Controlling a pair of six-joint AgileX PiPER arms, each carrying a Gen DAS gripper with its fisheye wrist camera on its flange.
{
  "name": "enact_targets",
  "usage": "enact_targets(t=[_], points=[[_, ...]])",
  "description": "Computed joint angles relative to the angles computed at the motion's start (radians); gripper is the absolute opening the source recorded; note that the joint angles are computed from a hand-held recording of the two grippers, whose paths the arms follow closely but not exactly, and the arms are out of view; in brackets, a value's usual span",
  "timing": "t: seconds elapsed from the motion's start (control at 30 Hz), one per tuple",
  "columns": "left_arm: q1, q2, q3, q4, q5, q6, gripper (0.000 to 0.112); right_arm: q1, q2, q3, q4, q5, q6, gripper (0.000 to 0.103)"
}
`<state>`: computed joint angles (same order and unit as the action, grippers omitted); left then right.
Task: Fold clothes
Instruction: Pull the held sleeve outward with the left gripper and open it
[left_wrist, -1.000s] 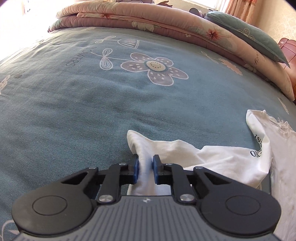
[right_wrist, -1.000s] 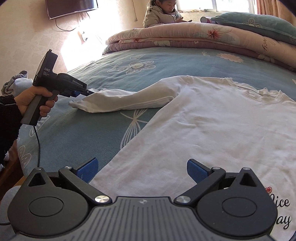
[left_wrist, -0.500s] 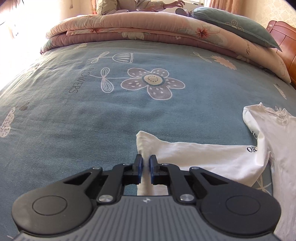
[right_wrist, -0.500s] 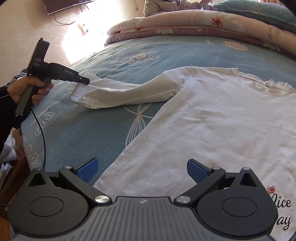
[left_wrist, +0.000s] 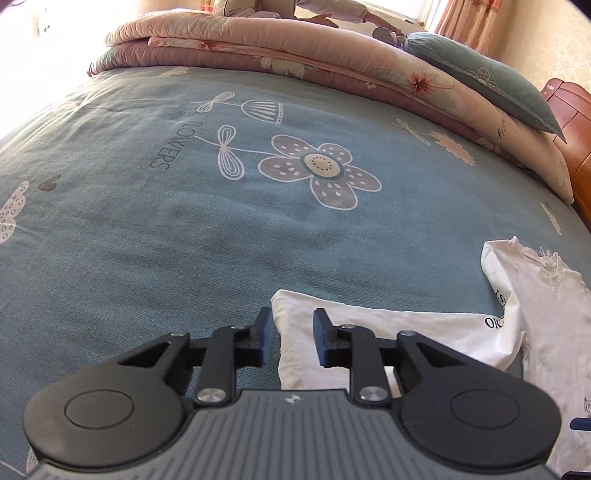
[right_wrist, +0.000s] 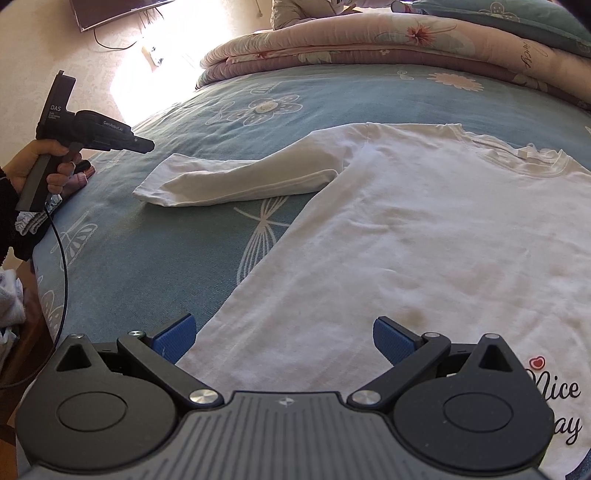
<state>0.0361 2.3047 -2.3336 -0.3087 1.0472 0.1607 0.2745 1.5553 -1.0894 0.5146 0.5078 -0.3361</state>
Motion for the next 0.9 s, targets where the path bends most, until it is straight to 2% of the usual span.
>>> enact_targets(t=[0.17, 0.43, 0.6, 0.67, 0.7, 0.73, 0.9], points=[[0.003, -0.028, 0.073, -0.017, -0.035, 0.043, 0.04, -0.001, 0.001, 0.002, 0.021, 0.008, -0.021, 0.103], [0.036, 0.031, 0.017, -0.06, -0.01, 0.013, 0.045, 0.006, 0.004, 0.011, 0.049, 0.01, -0.05, 0.103], [0.055, 0.117, -0.077, -0.136, 0.073, 0.009, 0.046, 0.005, 0.012, 0.014, 0.051, 0.014, -0.043, 0.103], [0.053, 0.118, -0.056, -0.193, 0.076, 0.046, 0.041, 0.008, 0.012, 0.016, 0.045, 0.014, -0.04, 0.103], [0.048, 0.108, -0.029, -0.215, 0.065, 0.073, 0.028, 0.011, 0.011, 0.016, 0.037, 0.014, -0.034, 0.103], [0.034, 0.078, 0.024, -0.208, 0.027, 0.102, 0.008, 0.013, 0.009, 0.016, 0.025, 0.014, -0.027, 0.103], [0.003, -0.059, 0.208, -0.151, -0.178, 0.079, 0.008, 0.017, 0.004, 0.02, -0.013, 0.013, 0.0, 0.103]])
